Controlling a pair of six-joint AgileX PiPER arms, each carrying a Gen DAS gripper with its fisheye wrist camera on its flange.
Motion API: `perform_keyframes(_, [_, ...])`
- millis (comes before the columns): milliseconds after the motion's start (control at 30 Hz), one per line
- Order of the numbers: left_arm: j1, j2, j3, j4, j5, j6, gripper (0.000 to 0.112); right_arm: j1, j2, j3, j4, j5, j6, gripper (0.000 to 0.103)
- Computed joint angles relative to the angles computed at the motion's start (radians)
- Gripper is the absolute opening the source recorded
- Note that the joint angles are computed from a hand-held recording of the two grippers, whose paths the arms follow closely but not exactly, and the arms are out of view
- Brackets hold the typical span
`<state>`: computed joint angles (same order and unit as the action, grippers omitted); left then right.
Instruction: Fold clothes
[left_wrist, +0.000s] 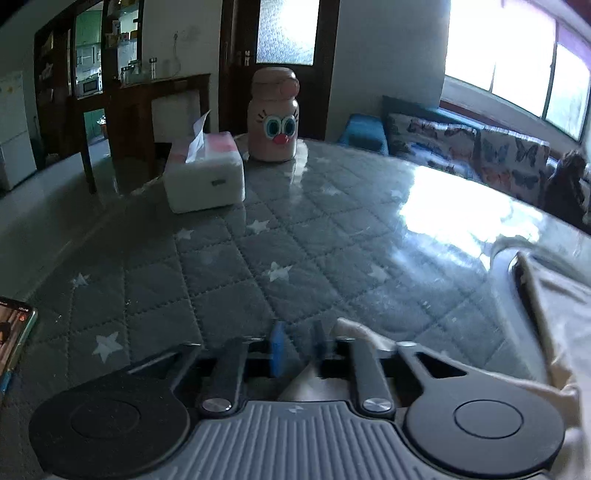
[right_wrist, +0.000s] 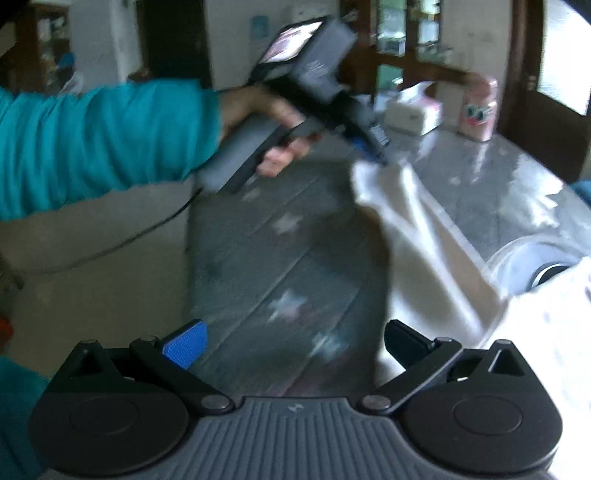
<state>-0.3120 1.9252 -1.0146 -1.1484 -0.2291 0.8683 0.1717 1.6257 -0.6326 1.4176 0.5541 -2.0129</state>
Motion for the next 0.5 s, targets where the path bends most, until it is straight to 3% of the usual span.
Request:
perform_keyframes(67, [-0.017, -0.013, 0.016, 0.044, -0.031, -0.035, 0.058, -0.002, 0.024, -0.034, 0.039, -0.021, 0.015, 0.103])
perform_keyframes(233, [-0.033, 0.000, -0.004, 0.023, -0.016, 0.049, 0.059, 0.003, 0.122, -0.133, 0.067, -0.066, 0.114, 0.103])
perform_keyframes(300, [-0.047, 0.014, -0.015, -0.022, -0.055, 0.098, 0.059, 0.005, 0.146, -0.153, 0.030, -0.037, 0.156, 0.103])
perform_keyframes(500, [-0.031, 0.076, -0.098, -0.255, -0.054, 0.340, 0.059, 0.080, 0.141, -0.128, 0.028, -0.013, 0.076, 0.103])
